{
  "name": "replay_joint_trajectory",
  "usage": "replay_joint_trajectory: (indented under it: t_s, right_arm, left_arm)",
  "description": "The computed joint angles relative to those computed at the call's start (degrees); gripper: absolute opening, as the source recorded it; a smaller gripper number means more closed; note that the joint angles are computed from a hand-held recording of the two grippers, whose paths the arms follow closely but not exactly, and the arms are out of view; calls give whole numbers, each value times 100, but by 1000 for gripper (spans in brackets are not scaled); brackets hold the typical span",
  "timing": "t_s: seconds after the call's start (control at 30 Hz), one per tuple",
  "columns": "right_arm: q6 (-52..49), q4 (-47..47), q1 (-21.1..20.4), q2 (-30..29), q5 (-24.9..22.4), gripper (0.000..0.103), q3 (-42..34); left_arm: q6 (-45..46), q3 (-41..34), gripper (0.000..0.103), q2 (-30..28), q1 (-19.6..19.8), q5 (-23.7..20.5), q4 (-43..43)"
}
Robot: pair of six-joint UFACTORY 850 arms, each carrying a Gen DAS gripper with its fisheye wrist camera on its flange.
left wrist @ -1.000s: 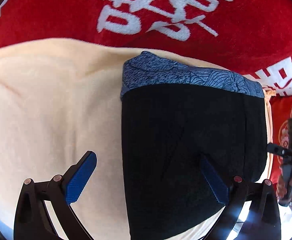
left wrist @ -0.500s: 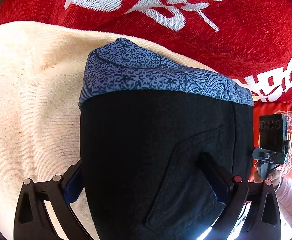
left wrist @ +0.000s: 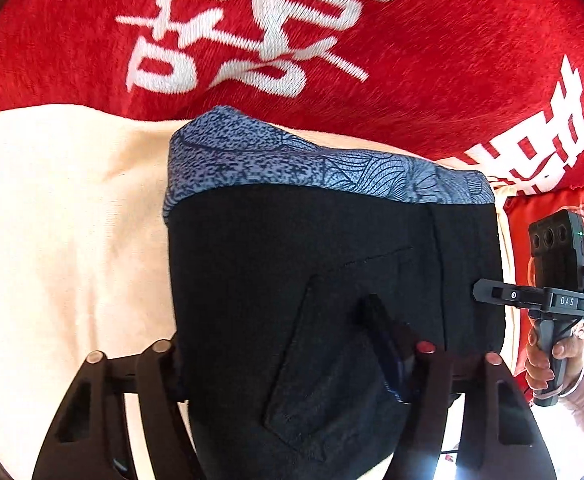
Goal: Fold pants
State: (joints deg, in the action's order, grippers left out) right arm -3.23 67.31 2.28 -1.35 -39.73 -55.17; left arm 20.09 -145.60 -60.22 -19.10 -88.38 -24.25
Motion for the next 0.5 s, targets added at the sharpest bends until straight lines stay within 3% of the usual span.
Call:
replay_joint_trajectory:
  t_s: [0.1,0.2,0.5]
  right_arm:
    - [91,70,42,163,62,52,25]
    - [397,-38,246,351,237,52,40]
    - [1588,179,1443,919,1333,52,431]
  left_arm:
    - [122,135,68,169,43,-52,-51]
    - [380,745,68,584,88,84,-106]
    - [906,2007,68,1513,482,16,-45]
